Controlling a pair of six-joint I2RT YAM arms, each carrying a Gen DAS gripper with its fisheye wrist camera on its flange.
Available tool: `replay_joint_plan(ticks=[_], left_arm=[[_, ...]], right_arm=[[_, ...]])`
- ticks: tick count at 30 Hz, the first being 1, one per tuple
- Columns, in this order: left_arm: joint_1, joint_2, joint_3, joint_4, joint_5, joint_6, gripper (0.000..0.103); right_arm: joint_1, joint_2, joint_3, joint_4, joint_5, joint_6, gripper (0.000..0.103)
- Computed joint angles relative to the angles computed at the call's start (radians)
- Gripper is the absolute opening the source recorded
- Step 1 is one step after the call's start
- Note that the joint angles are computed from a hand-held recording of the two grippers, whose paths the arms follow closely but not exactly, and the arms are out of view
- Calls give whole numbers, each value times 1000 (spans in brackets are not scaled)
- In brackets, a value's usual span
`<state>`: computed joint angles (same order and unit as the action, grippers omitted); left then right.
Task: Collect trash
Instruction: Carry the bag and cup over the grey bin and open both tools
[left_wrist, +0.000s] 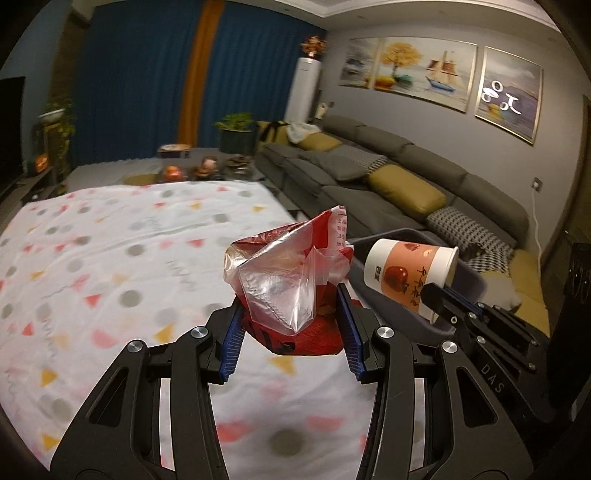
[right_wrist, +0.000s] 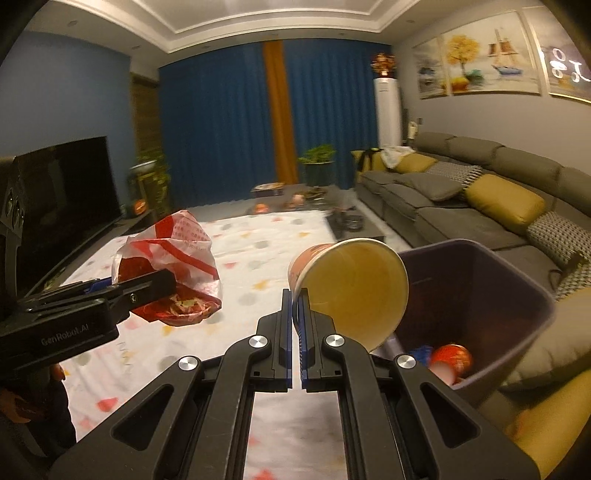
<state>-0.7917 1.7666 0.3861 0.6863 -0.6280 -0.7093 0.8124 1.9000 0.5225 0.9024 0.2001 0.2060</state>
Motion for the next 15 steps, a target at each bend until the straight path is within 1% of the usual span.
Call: replay_joint_plan(ticks=[7,15], left_arm=[[33,170,216,12,110,106,45],[61,343,450,-8,196,197,45]], right_arm=[[-150,18,-52,74,-32,16,4],[-238,70,-59,116,-49,40,4]])
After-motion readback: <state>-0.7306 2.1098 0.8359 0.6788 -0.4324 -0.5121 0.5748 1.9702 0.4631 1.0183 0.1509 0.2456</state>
